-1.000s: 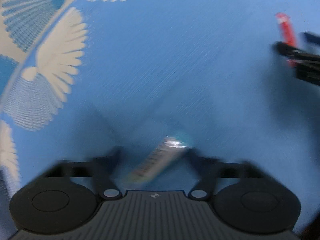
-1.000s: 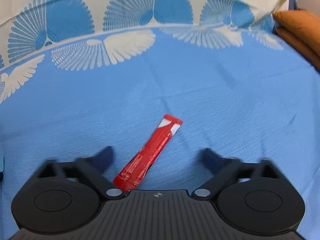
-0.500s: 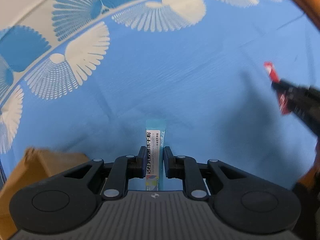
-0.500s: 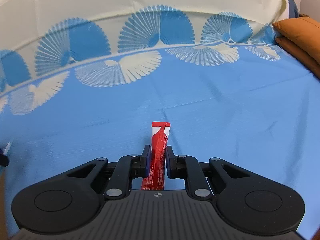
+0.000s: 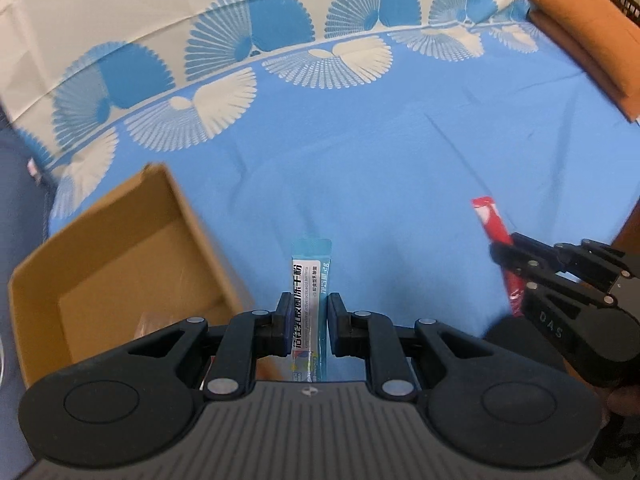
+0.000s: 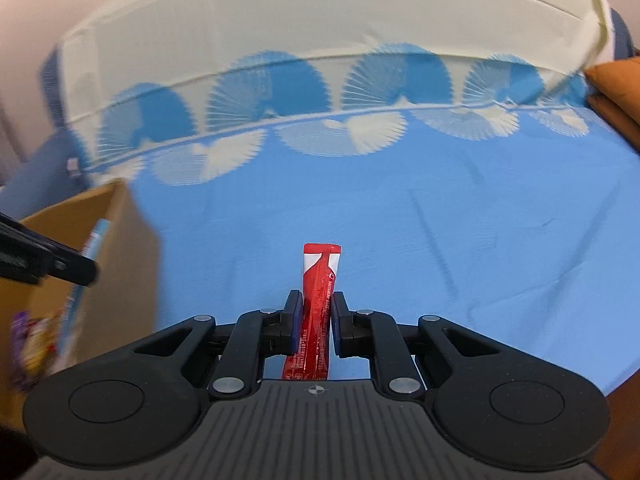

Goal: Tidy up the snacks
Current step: 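Carry the blue-white stick and red stick over the box with both tools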

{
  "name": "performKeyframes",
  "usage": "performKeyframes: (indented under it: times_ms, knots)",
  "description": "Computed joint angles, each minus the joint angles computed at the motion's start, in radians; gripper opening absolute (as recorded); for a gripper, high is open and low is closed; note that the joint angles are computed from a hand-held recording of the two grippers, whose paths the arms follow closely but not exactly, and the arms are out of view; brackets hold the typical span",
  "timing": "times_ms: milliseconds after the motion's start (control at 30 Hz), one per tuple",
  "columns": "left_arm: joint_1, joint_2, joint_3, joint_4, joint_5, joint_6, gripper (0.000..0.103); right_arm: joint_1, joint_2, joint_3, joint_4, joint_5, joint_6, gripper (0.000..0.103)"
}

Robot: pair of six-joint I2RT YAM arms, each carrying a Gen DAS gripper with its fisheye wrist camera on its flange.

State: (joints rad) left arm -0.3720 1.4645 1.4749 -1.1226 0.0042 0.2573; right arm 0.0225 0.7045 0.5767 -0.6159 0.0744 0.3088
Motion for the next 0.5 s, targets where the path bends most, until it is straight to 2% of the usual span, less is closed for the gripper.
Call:
performKeyframes:
  times_ms: [100, 267, 400, 500]
  knots:
    - [0.044, -0.167, -0.116, -0.032, -0.004, 0.019, 0.019, 0.218, -0.081, 0.053, -0.137, 0.089, 0.118, 0.016]
    - [0.231, -0.377, -0.226, -0.142, 0.058, 0.115, 0.019, 0.766, -0.059, 0.149, -0.274, 0.365, 0.407, 0.016]
    - [0.517, -0.505, -0.271, -0.233, 0.153, 0.29, 0.019, 1.106, 0.058, 0.219, -0.34, 0.523, 0.582, 0.016]
    - [0.822, -0.56, -0.286, -0.301, 0.266, 0.509, 0.019, 1.254, 0.148, 0.276, -0.386, 0.585, 0.657, 0.016]
